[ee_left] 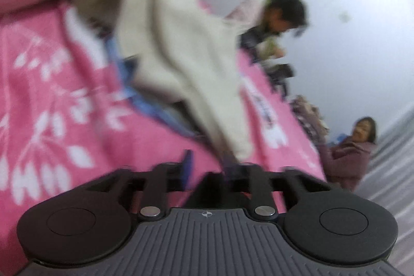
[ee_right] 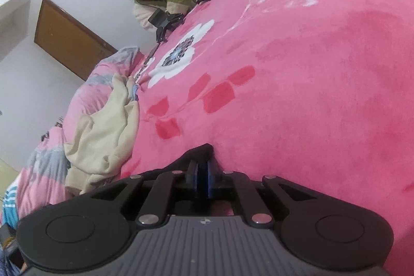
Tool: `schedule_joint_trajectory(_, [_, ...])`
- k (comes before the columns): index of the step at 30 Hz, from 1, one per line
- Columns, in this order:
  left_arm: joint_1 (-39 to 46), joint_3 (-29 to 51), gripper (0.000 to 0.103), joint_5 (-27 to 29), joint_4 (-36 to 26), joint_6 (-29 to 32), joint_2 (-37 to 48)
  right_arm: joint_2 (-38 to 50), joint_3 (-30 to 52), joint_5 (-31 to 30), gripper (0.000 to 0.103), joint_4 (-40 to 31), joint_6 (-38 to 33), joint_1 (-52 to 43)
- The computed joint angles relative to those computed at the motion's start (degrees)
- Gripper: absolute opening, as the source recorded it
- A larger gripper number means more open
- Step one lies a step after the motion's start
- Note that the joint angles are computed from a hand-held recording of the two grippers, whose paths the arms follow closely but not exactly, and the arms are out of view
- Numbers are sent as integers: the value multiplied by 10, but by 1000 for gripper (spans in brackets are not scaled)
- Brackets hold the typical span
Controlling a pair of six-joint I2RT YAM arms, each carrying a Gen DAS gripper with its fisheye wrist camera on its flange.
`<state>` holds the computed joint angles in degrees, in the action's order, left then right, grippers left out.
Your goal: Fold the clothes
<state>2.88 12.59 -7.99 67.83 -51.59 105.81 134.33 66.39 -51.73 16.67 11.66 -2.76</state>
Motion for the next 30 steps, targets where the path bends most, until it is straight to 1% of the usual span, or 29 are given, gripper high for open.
schedule_joint_trajectory(1, [-12,4,45,14,9,20,-1,4,5,-12,3,-4,3,-4])
schedule_joint_trajectory(3, [-32,11,45,64,37,69,15,7,11,-30,7,-11,12,-13])
schedule_joint_trajectory(4, [-47,15,45,71,30,93,21,-2,0,-25,9,0,21,-16])
schedule_joint_trajectory(5, [-69,24,45,42,-5,109,26,-18,-20,-10,16,22,24,-18])
schedule_joint_trajectory(6, [-92,35,45,7,-44,122,32,-37,-44,6,28,45,15,-19])
schedule_joint_trajectory(7, [-110,59,43,-29,-75,121,66,-61,-74,25,32,69,-10,-19])
schedule_joint_trajectory(8, [-128,60,44,-63,-10,138,121,-86,-101,32,33,86,-47,-18])
schedule_joint_trajectory(9, [-146,59,44,-94,30,155,148,-110,-124,17,33,88,-97,-17])
schedule_joint_trajectory(10, [-161,69,44,-120,14,166,146,-131,-140,-14,33,68,-153,-18])
schedule_joint_trajectory(11, [-168,78,45,-133,-21,170,132,-150,-146,-48,33,17,-227,-17])
schedule_joint_trajectory(12, [-167,77,45,-131,-23,171,129,-168,-150,-72,33,-51,-311,-12])
schedule_joint_trajectory(13, [-164,74,45,-126,-19,170,128,-183,-160,-76,33,-102,-383,-3])
schedule_joint_trajectory(14, [-161,71,45,-121,-15,170,128,-194,-177,-64,33,-121,-428,6])
schedule_joint_trajectory(15, [-150,67,42,-105,-15,167,122,-200,-196,-36,33,-116,-459,16])
schedule_joint_trajectory(16, [-139,58,36,-95,-12,150,113,-199,-216,4,31,-94,-479,25])
schedule_joint_trajectory(17, [-125,58,26,-92,-19,123,106,-193,-230,21,27,-70,-494,25])
schedule_joint_trajectory(18, [-129,43,11,-127,-34,90,86,-182,-227,9,19,-67,-495,8])
schedule_joint_trajectory(19, [-137,26,8,-168,-55,54,61,-178,-216,7,12,-84,-480,-6])
schedule_joint_trajectory(20, [-151,8,8,-199,-77,49,28,-182,-214,16,4,-87,-462,-13])
schedule_joint_trajectory(21, [-167,-9,7,-230,-102,49,-10,-194,-225,31,4,-74,-455,-19])
schedule_joint_trajectory(22, [-186,-17,7,-249,-119,67,-41,-215,-248,48,4,-50,-461,-22])
schedule_joint_trajectory(23, [-221,-30,7,-278,-131,88,-72,-240,-277,63,8,-22,-469,-21])
schedule_joint_trajectory(25, [-297,-38,9,-321,-154,108,-102,-291,-345,76,19,55,-476,-18])
schedule_joint_trajectory(26, [-323,-33,9,-321,-165,107,-97,-302,-362,58,28,74,-473,-22])
schedule_joint_trajectory(27, [-336,-13,10,-301,-175,110,-67,-304,-363,31,33,69,-468,-25])
schedule_joint_trajectory(28, [-347,12,10,-303,-174,107,-11,-298,-353,17,33,49,-468,-22])
schedule_joint_trajectory(29, [-358,41,10,-306,-197,99,34,-289,-344,41,33,37,-468,-7])
schedule_joint_trajectory(30, [-362,57,10,-315,-209,104,49,-277,-339,96,31,40,-469,16])
